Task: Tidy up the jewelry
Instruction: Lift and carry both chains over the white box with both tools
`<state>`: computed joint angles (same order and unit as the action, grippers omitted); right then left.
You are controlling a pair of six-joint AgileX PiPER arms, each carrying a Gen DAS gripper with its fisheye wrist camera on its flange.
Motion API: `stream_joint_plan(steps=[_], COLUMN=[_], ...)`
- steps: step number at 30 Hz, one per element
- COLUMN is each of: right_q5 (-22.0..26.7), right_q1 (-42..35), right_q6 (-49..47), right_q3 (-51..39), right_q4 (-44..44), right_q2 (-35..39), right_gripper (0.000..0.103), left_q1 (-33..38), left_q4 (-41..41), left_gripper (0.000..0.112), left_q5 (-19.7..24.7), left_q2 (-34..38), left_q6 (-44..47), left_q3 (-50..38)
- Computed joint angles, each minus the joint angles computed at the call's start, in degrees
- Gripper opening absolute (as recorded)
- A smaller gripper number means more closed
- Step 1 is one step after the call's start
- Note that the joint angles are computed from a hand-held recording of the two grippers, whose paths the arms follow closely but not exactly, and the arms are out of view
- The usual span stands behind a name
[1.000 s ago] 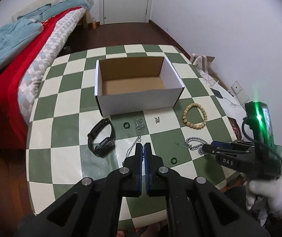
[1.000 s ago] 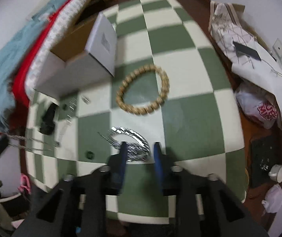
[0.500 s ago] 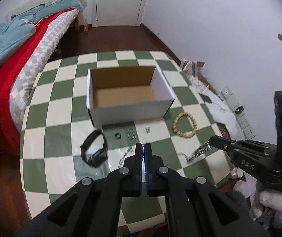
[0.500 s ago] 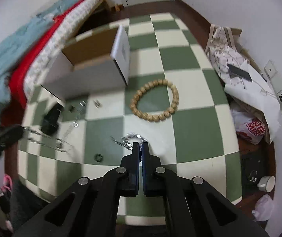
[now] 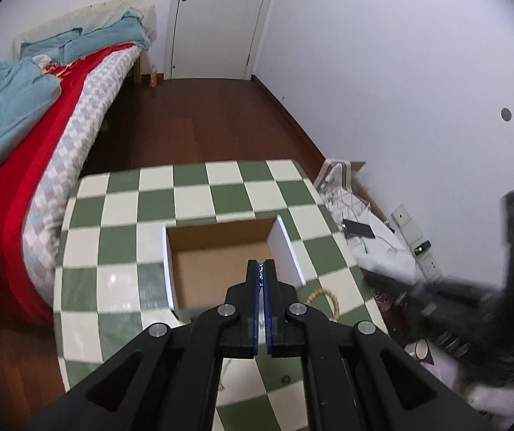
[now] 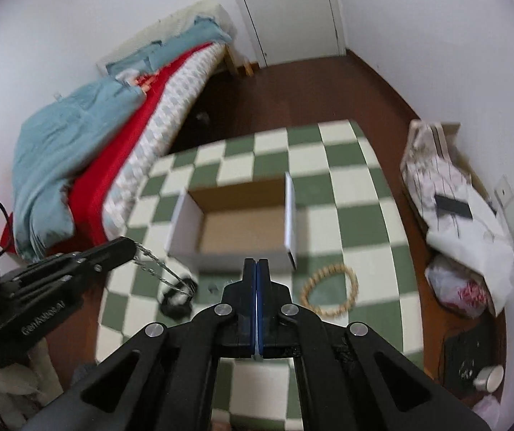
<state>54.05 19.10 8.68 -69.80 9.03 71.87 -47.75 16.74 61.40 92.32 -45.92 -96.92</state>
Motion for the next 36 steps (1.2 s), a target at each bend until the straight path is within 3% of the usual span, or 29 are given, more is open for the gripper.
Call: stream_joint_plan(steps=[4,6,7,8,10,13,14,15,17,21,28,36], right_q5=[4.5,4.4,3.6,2.3,-1.9,-7.2,-10.7,-12.0,-12.1,-12.7,-5.1,2.3], right_q1=[-4.6,-3.8,-3.4,-3.3,-3.2,-3.1,-1.6,-0.4,1.5,1.3,-0.2,1.9], right_q6=[-6.8,-6.4,-5.8,-5.5,-4.1,-2.0,-0.7,-0.5,2.2,2.2,-1.5,0.1], right_q3=[-3.5,-0.1,1.9,4.1,9.7,15.8,18.4,19.4,19.5,19.1,6.2,-17.5], right_q4=[9.1,6.3,5.2,4.7,3.1,1.6,-0.5,-1.5,-3.6,-2.5,1.8,-1.4], right_q2=[6.6,9.7,11.1,12.1,15.0,17.5,15.5,15.4,14.9,10.9,6.3,17.3], right_gripper=[0.000,0.004,0.016,0.035,0.040,0.039,0.032,0.017,0.006,0.005,0.003,0.003], left_q1=[1.2,1.5,1.7,2.0,2.2,2.7,3.1,3.3,3.5,4.3,7.6,13.6], left_q4=[-1.0,-1.6,-2.0,-2.5,-2.8,-3.4,-3.6,-3.9,-3.9,-4.4,-7.4,-14.7], left_gripper=[0.000,0.000,0.000,0.000,0.000,0.000,0.000,0.000,0.000,0.000,0.000,0.000], left_q5=[0.4,0.1,-0.3,-0.5,-1.2,-1.9,-2.3,-2.5,-2.9,-3.3,-2.6,-1.3], left_q2=[1.2,1.6,1.7,1.9,1.8,1.6,1.5,1.4,1.0,0.6,3.1,10.1], left_q6=[2.6,3.3,3.6,3.9,3.9,3.9,3.9,3.9,3.6,4.2,8.3,15.4], left_q3=[-1.8,-1.2,-0.6,-0.5,1.0,2.3,2.8,3.1,3.6,3.5,-1.8,-10.0])
